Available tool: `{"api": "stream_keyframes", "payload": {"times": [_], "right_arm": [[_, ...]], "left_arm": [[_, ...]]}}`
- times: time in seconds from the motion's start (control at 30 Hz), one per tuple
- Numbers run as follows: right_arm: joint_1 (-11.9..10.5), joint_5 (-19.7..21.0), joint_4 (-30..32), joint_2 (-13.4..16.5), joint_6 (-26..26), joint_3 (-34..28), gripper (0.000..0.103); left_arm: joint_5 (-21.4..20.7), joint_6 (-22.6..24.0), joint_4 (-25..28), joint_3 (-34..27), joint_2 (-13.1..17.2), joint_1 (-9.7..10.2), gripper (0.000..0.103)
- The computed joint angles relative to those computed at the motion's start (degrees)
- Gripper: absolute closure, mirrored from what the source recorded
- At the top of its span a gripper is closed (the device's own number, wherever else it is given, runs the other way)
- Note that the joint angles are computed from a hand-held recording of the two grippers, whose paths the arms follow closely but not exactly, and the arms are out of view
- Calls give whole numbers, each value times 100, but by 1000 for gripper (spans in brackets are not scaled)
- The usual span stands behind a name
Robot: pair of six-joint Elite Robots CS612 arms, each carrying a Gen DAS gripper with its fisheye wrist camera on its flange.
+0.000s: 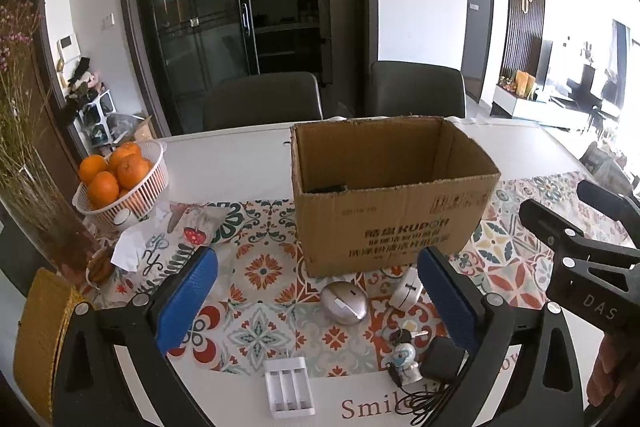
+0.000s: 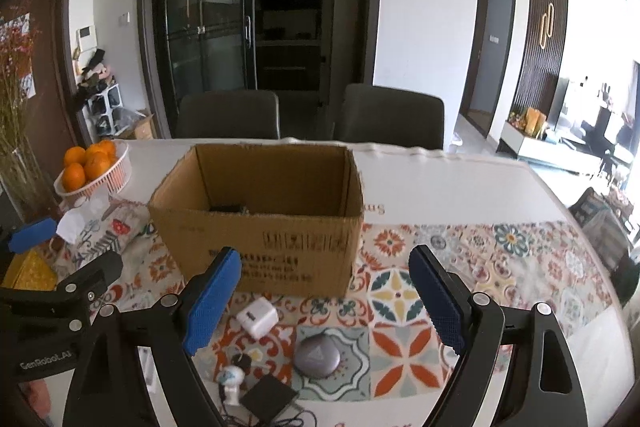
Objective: Organize rigid objects
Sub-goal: 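Move the right tool back down toward the grey Sika puck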
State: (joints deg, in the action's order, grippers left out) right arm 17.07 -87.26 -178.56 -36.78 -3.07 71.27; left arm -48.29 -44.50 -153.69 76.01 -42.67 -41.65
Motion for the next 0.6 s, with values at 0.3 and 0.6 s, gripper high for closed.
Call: {"api": "stream_keyframes", "payload": {"times": [0.3,0.6], "right_arm": [[-30,45,181,17,216,146,16],[-23,69,582,90,295,158,16]], "left_arm": [[80,197,-218,60,103,-48,1],[-420,133,-107,30,233,39,1]]}}
